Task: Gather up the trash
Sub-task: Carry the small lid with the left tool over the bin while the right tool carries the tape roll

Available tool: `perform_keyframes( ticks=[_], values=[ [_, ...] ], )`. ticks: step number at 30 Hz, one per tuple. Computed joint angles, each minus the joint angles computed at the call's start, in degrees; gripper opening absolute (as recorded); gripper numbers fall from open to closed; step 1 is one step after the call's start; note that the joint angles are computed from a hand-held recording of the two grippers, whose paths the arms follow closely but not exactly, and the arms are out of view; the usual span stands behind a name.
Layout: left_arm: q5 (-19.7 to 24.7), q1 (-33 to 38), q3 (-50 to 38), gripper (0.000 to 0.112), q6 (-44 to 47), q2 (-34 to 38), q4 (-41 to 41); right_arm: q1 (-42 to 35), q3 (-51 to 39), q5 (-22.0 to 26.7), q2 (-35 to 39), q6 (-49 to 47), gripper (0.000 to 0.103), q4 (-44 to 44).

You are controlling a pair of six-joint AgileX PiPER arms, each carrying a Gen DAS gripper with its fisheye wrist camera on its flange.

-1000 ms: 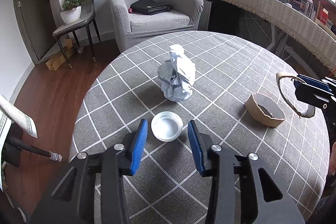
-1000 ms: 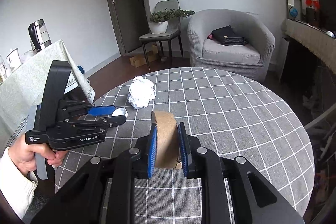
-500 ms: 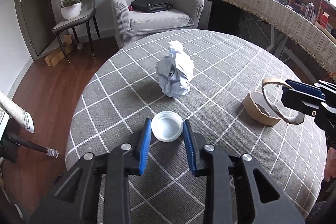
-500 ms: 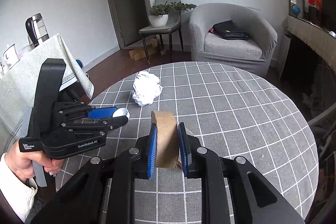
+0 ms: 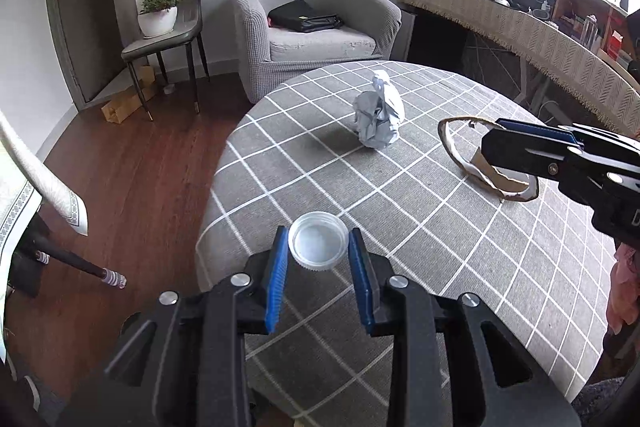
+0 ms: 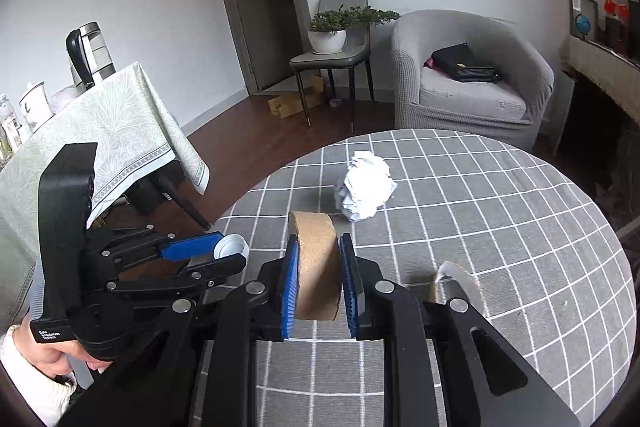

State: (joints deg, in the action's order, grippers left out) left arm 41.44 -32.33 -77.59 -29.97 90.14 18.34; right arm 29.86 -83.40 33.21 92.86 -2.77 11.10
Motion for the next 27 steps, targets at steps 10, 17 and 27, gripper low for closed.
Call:
perform_keyframes(
  ticks=[10, 17, 27],
  values=[
    [-0.6, 6.8, 13.1, 0.032, 1.8, -12.2, -0.9, 10.3, -3.4, -0.4, 3.1, 12.7, 0.02, -10.0],
    [-0.9, 17.0, 20.1, 0.032, 10.1, -17.3, -7.2, 16.5, -10.2, 1.6, 8.7, 17.4, 0.02, -14.3],
    [-1.5, 30.6, 24.6, 0.033, 23.1, -17.7, -17.4, 20.7, -22.9, 6.6, 18.3, 16.1, 0.02, -13.5]
  ],
)
